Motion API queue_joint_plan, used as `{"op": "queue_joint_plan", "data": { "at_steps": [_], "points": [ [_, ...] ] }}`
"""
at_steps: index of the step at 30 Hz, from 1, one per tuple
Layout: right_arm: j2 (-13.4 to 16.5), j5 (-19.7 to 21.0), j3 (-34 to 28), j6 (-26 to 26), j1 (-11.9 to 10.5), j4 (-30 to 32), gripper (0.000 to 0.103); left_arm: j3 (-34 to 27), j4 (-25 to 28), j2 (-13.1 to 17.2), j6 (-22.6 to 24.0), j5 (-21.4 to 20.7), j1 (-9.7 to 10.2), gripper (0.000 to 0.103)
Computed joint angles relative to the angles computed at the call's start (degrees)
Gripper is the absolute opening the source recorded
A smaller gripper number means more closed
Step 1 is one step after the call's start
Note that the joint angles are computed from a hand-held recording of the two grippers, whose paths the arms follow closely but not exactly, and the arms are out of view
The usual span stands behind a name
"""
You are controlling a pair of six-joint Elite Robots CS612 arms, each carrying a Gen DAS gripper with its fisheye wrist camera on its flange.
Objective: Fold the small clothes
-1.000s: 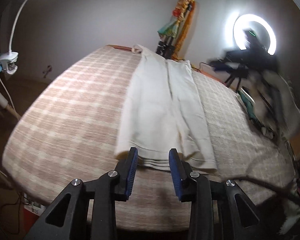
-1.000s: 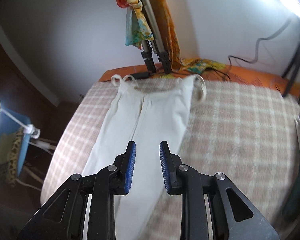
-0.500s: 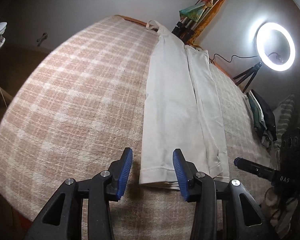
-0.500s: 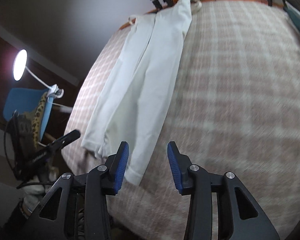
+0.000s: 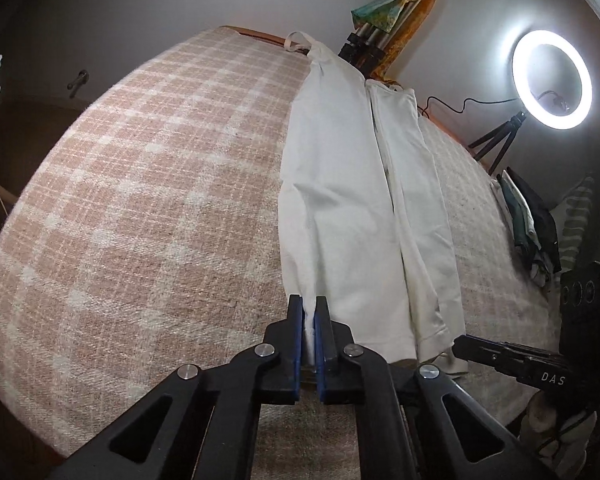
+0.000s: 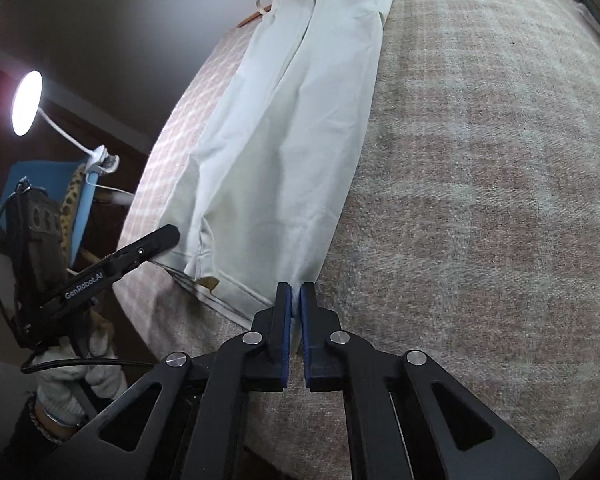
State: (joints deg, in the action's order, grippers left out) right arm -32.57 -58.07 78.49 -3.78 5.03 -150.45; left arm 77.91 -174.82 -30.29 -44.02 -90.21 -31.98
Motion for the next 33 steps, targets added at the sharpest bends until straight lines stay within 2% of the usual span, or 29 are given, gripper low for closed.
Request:
{"op": "queue_joint_plan", "data": {
  "at_steps": [4,7,10,12,14,17,20,23,27,33],
  "points": [
    [-1.33,1.32,1.91,-0.44,-0.83,-2.59,0.002,2.65,-4.76,-1.07,-1.86,-1.01,0.47,0.002],
    [-2.38,1.35,3.73,-1.56,-1.24,-5.94,0.002,1.96,-2.58,-0.68,-0.48,-0.69,0.15,0.002],
    [-1.85,-0.77,3.29,-2.15,-0.88,-3.95,0.002,1.26,-0.38,-0.31,0.2,-0.41,-0.14,0.002],
    [-1.69,-1.31,3.27,-1.23,-0.78,-3.32,0.002,2.4,-3.2,-0.78,-1.19,-1.35,0.02,0.002],
    [-2.69,1.68,4.92,-0.76,-1.39,-5.77,0.002,3.41,-4.73,-1.53,-0.82,-0.11,-0.16,0.002],
    [-3.99,0.19,6.19,-3.31,-1.01,-8.66,0.002,3.65,-4.49,-1.55,-0.8,-0.36,-0.22,0.002],
    [-3.33,-1.32,5.35,-3.45,-0.91,-6.88,0.002,2.71,-1.49,-0.79,-0.62,-1.59,-0.17,0.002],
    [-2.2,-1.34,4.57,-1.02,-0.8,-6.15,0.002,2.85,-1.4,-0.76,-0.48,-1.42,-0.22,0.002],
    [-2.28,-1.2,5.2,-1.63,-1.13,-6.94,0.002,3.08,-1.34,-1.0,0.11,-1.01,-0.32,0.002],
    [-1.99,3.13,4.74,-0.01,-2.3,-6.94,0.002,2.89,-2.61,-1.55,-0.06,-1.99,0.01,0.002]
  ]
}}
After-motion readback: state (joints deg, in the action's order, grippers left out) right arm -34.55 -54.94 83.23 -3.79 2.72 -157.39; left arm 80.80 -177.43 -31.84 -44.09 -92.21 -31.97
